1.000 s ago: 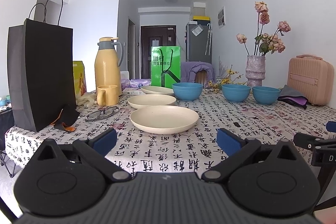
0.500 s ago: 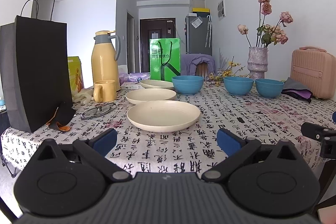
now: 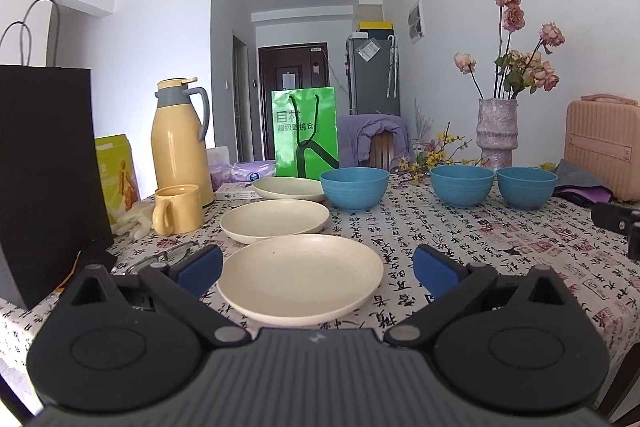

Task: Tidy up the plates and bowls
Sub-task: 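Move both grippers forward to the rim of the large cream plate, then close the left gripper on the plate rim while the right gripper grips the rim too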

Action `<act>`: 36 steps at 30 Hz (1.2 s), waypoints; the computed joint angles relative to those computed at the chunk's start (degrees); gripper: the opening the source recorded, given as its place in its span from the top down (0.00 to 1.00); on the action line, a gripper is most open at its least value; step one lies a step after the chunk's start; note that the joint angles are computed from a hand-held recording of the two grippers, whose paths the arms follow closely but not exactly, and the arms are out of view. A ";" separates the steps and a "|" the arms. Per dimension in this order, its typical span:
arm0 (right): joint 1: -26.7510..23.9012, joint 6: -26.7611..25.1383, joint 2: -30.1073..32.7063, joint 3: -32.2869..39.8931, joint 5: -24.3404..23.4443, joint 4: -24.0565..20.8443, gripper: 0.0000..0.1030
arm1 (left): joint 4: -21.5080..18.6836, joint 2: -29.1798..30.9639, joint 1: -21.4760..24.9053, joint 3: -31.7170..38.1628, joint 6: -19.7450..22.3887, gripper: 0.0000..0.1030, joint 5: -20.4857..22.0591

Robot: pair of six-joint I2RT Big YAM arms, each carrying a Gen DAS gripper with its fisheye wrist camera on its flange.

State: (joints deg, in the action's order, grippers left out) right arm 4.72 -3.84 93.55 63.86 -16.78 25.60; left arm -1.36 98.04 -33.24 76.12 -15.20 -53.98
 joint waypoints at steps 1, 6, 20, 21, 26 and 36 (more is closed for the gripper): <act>0.06 -0.06 0.65 0.91 0.31 -0.41 0.00 | -0.47 0.52 0.42 0.79 -0.19 0.00 0.58; 0.54 0.50 4.24 7.02 -0.95 -5.09 0.00 | 1.18 3.31 2.83 3.26 2.30 0.00 0.26; 8.30 -0.58 22.38 39.55 -11.10 -31.72 0.00 | -7.75 6.55 14.47 10.57 0.00 0.00 7.38; 9.02 -2.23 23.78 42.29 -10.33 -35.22 0.00 | -9.88 6.97 15.19 11.55 -1.47 0.00 8.15; 10.83 -3.12 31.12 55.15 -14.53 -51.67 0.22 | -16.84 8.40 18.30 13.68 -7.16 0.21 15.79; 13.81 -8.51 35.05 60.44 -8.66 -58.66 0.77 | -24.39 10.51 21.11 15.71 -15.08 0.76 26.71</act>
State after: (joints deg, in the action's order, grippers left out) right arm 18.52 -12.35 128.59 124.30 -25.45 -33.06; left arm -25.76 108.55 -12.13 91.83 -30.28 -27.27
